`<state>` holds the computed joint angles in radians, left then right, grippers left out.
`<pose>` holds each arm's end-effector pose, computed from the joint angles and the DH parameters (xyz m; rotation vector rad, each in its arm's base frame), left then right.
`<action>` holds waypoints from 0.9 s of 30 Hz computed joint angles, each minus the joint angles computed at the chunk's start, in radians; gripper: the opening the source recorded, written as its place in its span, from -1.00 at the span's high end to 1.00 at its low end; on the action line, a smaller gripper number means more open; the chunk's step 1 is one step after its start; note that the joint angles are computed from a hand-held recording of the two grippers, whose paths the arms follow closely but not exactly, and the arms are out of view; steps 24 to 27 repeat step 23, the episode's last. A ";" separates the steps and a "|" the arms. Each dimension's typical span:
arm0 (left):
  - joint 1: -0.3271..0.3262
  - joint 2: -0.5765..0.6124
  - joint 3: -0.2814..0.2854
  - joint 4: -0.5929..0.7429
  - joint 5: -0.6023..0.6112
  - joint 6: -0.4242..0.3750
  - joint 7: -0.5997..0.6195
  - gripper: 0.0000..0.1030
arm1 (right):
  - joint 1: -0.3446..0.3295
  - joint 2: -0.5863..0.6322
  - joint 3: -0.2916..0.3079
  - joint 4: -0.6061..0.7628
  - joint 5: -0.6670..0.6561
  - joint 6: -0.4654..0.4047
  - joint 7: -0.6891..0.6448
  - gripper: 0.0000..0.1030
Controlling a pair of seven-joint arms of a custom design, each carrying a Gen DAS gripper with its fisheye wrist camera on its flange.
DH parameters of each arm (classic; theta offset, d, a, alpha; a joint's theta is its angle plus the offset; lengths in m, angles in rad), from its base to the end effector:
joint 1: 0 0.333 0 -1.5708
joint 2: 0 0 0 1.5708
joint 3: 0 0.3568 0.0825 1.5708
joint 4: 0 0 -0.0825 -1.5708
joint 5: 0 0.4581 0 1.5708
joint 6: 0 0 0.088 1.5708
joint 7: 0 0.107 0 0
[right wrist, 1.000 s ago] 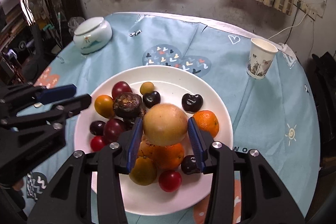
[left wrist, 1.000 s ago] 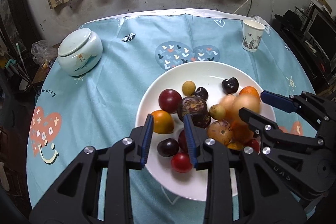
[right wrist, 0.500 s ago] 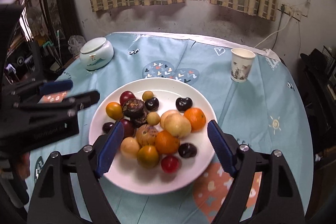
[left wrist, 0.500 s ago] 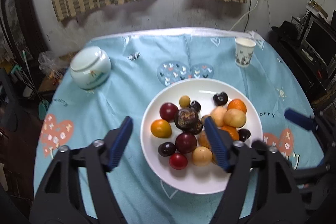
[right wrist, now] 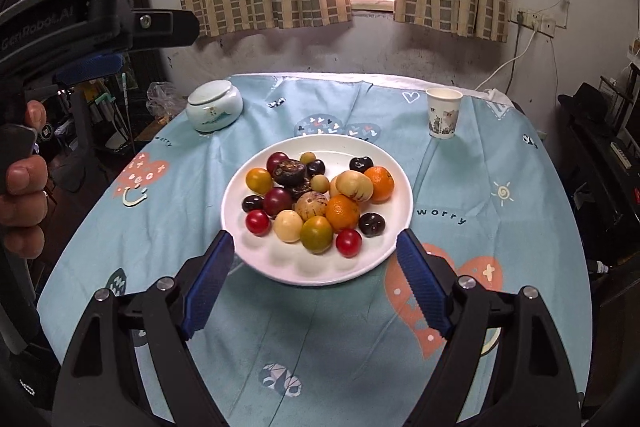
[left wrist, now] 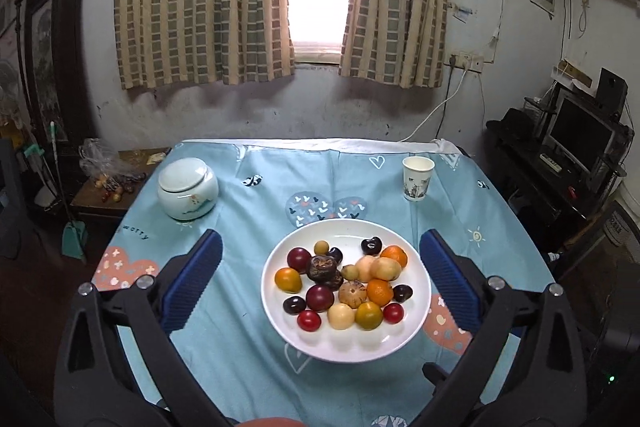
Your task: Organize fruits
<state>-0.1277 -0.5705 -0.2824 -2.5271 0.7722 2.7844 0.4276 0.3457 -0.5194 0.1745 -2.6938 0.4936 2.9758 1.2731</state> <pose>0.4154 -0.2287 0.5467 -1.6945 1.5584 -0.8702 0.4078 0.1979 0.4729 -1.9643 1.3331 -0.4443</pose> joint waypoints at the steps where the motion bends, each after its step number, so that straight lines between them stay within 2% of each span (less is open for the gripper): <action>1: -0.002 -0.009 -0.002 -0.003 -0.002 -0.010 0.001 -0.95 | 0.001 -0.014 0.005 -0.007 -0.001 -0.002 0.003 -0.62; 14: -0.041 -0.131 0.009 -0.056 -0.056 -0.110 0.021 -0.94 | 0.016 -0.119 0.043 -0.054 -0.028 -0.013 0.026 -0.63; 18: -0.034 -0.147 -0.009 -0.056 -0.041 -0.132 0.023 -0.95 | 0.016 -0.142 0.052 -0.068 -0.035 -0.005 0.035 -0.75; 27: -0.043 -0.167 -0.012 -0.063 -0.026 -0.134 0.025 -0.95 | 0.022 -0.155 0.053 -0.077 -0.040 -0.009 0.038 -0.75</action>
